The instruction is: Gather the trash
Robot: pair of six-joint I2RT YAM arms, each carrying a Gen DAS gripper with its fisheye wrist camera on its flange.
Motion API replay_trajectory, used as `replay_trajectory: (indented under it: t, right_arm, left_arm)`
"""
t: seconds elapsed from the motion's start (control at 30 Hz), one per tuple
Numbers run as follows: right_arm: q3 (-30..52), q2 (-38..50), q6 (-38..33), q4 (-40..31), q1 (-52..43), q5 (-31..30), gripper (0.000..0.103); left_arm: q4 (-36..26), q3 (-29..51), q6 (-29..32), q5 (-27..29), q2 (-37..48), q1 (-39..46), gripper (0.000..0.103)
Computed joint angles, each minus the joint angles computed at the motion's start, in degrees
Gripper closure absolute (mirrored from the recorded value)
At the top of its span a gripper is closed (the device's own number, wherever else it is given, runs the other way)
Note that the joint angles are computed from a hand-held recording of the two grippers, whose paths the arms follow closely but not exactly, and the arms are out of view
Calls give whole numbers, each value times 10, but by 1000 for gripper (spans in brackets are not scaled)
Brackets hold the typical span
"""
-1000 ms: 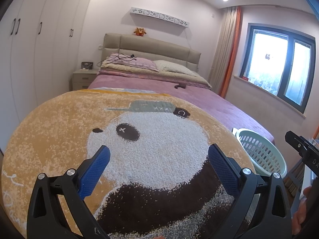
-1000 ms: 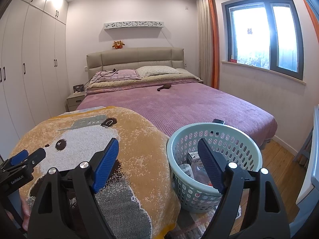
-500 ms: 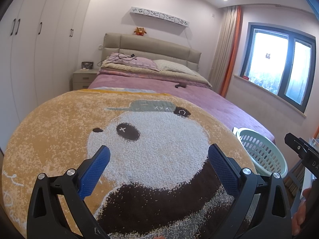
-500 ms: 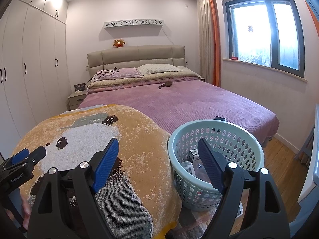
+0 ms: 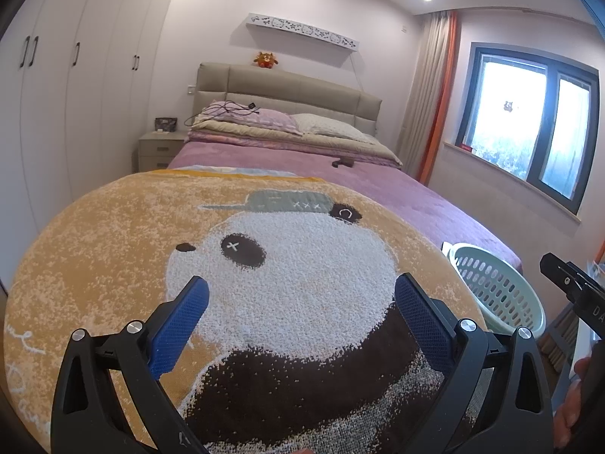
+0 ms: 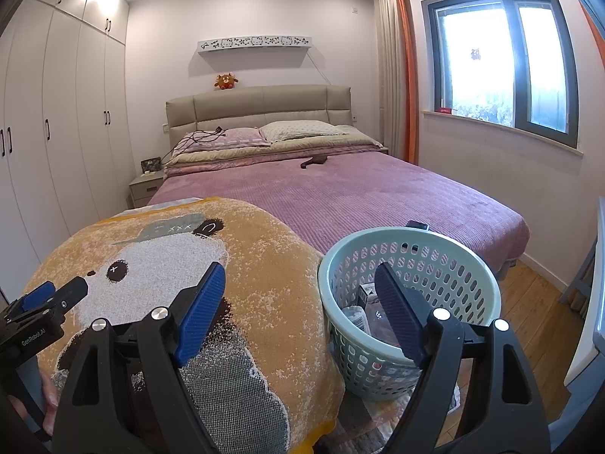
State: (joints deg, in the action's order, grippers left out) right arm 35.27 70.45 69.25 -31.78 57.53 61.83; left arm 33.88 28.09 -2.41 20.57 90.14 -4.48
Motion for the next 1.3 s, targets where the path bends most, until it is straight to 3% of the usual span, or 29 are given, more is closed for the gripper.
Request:
replay_trajectory:
  t: [0.37,0.67,1.03,1.23,1.3]
  right_arm:
    - [1,1,-3,1,-2,-1,26]
    - [14,-6,-20,-4,-8,2,26]
    - [62,33,-129,79,-40,-26,26]
    - [131,122,-199,130,-75,-75,26]
    - [159,158,-220,149,-92,-104,21]
  left_arm:
    - [-3,1,-1,-5,-1,-2,7]
    - [-71,24,28,-47,-31,-18,7]
    - [-148,67,59,-64,-62,9,7]
    - [-188,116,90,-60,-36,41,7]
    - [-198,134,91,-69,-19,53,7]
